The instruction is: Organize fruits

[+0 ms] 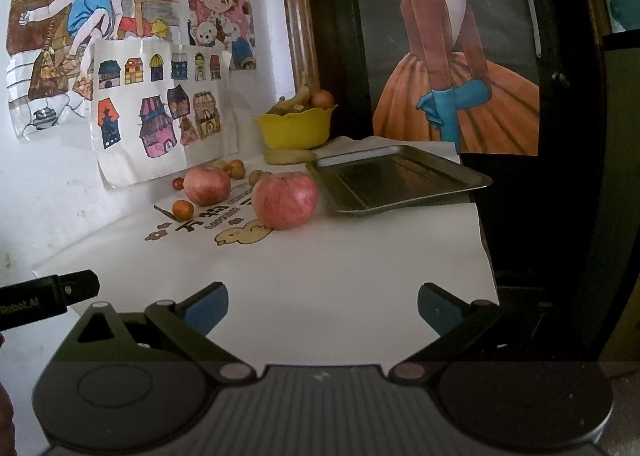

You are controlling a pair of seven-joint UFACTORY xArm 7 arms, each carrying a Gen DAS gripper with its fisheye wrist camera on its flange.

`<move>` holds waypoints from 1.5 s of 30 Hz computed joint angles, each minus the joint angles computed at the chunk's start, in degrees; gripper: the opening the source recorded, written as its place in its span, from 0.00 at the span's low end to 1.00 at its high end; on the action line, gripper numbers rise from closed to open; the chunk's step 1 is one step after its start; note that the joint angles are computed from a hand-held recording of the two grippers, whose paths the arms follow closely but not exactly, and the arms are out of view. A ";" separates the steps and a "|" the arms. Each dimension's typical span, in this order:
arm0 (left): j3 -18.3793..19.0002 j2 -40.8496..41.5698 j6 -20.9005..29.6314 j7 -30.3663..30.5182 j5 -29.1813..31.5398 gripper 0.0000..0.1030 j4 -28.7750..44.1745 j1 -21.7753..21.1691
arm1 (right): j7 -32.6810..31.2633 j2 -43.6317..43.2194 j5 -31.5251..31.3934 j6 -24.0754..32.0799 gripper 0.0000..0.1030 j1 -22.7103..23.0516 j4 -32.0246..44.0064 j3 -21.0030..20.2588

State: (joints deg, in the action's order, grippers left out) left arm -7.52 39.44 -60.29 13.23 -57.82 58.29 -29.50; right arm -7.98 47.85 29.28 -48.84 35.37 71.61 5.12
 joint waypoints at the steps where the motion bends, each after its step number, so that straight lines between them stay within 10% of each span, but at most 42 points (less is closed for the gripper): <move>1: 0.00 0.00 0.05 0.04 -0.04 0.99 0.02 -0.01 | 0.07 0.03 -0.11 0.06 1.00 -0.08 0.03 0.03; 21: 2.78 0.39 7.76 8.67 1.21 0.99 7.00 2.91 | 4.55 0.49 -24.31 3.19 1.00 -8.64 3.73 1.38; 34: 7.97 3.45 19.76 12.14 4.89 0.99 18.01 5.56 | 2.85 4.81 -33.69 16.84 1.00 -12.40 17.95 2.66; 45: 13.84 10.54 30.20 11.30 9.19 0.99 30.30 5.03 | 1.05 18.28 -47.68 41.78 1.00 -24.90 41.56 24.47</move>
State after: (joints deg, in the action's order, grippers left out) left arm 6.32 49.98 -30.09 24.53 -48.64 88.59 -24.47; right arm -6.93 66.13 -18.40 -7.07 10.47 113.17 29.59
